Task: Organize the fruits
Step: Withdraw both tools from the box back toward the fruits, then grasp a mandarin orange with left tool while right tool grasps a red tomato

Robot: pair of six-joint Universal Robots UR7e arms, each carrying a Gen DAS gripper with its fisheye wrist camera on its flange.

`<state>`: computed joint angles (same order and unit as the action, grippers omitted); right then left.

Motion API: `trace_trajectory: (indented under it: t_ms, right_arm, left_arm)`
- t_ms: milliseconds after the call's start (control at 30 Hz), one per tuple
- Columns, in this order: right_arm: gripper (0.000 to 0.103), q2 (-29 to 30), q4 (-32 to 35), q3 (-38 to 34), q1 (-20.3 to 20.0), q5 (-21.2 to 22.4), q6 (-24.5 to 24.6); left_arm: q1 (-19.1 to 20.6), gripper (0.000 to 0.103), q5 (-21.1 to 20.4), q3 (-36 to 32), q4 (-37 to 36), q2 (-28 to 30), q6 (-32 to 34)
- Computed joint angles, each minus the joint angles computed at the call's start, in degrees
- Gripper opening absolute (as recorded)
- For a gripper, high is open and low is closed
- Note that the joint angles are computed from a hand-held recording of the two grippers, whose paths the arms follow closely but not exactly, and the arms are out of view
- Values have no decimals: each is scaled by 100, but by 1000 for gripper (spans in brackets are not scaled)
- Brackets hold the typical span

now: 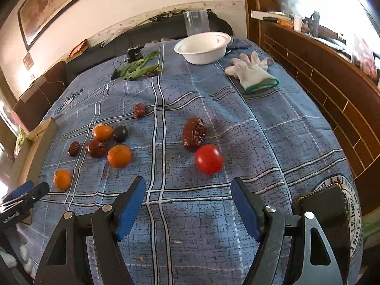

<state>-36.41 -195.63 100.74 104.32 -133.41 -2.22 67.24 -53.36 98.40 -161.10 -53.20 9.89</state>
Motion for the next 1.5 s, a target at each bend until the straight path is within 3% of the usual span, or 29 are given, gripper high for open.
trace_trajectory:
  t_ms: [200, 400, 500, 567, 633, 833, 1133, 1233, 1333, 1500]
  right_arm:
    - [78, 173, 168, -368, -82, -285, -106]
    - [67, 363, 330, -711, -133, -490, -388]
    - [52, 386, 549, -779, -176, -476, -316]
    - [39, 450, 474, -817, -169, -575, -409]
    - [32, 464, 434, -809, -159, -604, -452]
    - [32, 322, 247, -534, -62, -361, -459]
    - [33, 254, 468, -394, 327, 589, -371]
    - [33, 407, 778, -616, 505, 959, -394]
    - [33, 675, 1205, -1037, 704, 1312, -498]
    - [33, 1313, 2037, -2021, 1009, 1883, -736]
  left_arm:
    - [20, 92, -70, -223, 177, 232, 71]
    - [19, 91, -137, -338, 280, 393, 183]
    - [-17, 75, 13, -289, 29, 461, 383]
    - [-53, 46, 125, -239, -186, 491, 592]
    - [-43, 33, 33, -233, -159, 455, 592]
    - [40, 33, -197, -95, -39, 164, 237]
    - [261, 33, -386, 354, -278, -681, -224]
    - [446, 34, -586, 379, -248, -1004, -381]
    - [553, 34, -195, 354, -490, -1182, -326]
    - [817, 34, -97, 76, -523, -1376, -324]
